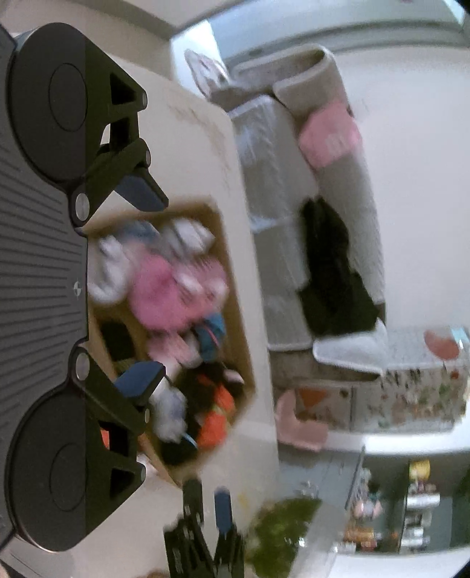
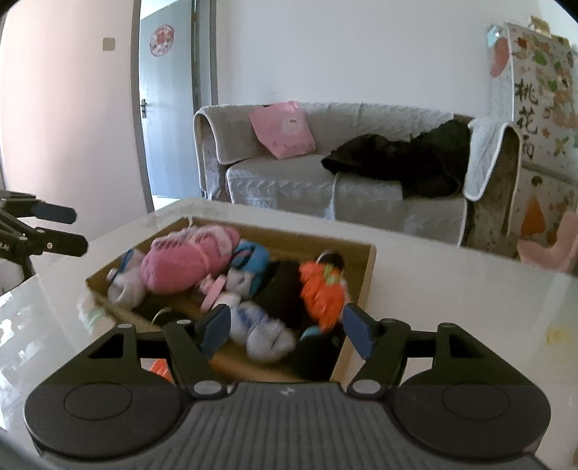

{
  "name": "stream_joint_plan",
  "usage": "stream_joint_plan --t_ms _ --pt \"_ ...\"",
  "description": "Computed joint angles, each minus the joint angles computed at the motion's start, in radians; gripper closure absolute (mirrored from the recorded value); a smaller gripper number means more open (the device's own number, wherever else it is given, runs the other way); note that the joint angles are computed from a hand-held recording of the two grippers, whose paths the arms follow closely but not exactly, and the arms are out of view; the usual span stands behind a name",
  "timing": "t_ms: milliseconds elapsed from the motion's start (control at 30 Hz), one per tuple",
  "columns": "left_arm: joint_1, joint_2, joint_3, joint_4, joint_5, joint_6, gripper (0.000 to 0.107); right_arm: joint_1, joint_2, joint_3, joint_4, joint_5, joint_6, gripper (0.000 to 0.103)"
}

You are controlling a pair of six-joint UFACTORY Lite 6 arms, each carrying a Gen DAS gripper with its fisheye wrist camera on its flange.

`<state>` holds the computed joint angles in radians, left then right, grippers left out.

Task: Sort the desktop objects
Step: 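Open both tools to drop the pink slipper and orange bundle into the box, then move the left tool to the green-banded white sock while the right tool approaches the black-banded white sock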

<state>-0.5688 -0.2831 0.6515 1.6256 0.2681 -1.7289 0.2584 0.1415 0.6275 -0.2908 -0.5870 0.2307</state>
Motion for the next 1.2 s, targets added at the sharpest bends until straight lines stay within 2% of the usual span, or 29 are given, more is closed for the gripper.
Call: stream_joint_plan --t_ms 100,233,333,567,667,867,967,1067,1200 --pt "0.097 -0.063 -0.09 -0.042 -0.063 0.009 0.014 0.036 -0.001 -0.054 0.102 -0.027 -0.031 0.038" --pt "0.151 -0.03 -0.116 -0.009 -0.101 -0.022 0.014 0.083 0.052 -0.044 0.189 -0.041 -0.066 0.039" --pt "0.161 -0.001 -0.131 0.189 -0.142 -0.226 0.014 0.091 0.065 -0.07 0.225 -0.079 -0.071 0.039" --pt "0.041 0.156 -0.098 0.248 -0.039 -0.326 0.014 0.12 0.124 -0.066 0.303 -0.109 -0.121 0.039" --pt "-0.02 0.234 -0.069 0.219 0.027 -0.324 0.014 0.128 0.134 -0.066 0.309 -0.11 -0.122 0.039" --pt "-0.066 0.328 -0.028 0.183 0.104 -0.355 0.014 0.144 0.158 -0.058 0.334 -0.111 -0.137 0.039" --pt "-0.066 0.33 -0.04 0.235 0.109 -0.444 0.015 0.14 0.162 -0.057 0.338 -0.111 -0.134 0.039" --pt "-0.067 0.333 -0.047 0.275 0.121 -0.513 0.018 0.143 0.173 -0.049 0.342 -0.108 -0.13 0.038" --pt "-0.07 0.327 -0.053 0.312 0.123 -0.578 0.031 0.155 0.2 -0.033 0.361 -0.104 -0.144 0.039"
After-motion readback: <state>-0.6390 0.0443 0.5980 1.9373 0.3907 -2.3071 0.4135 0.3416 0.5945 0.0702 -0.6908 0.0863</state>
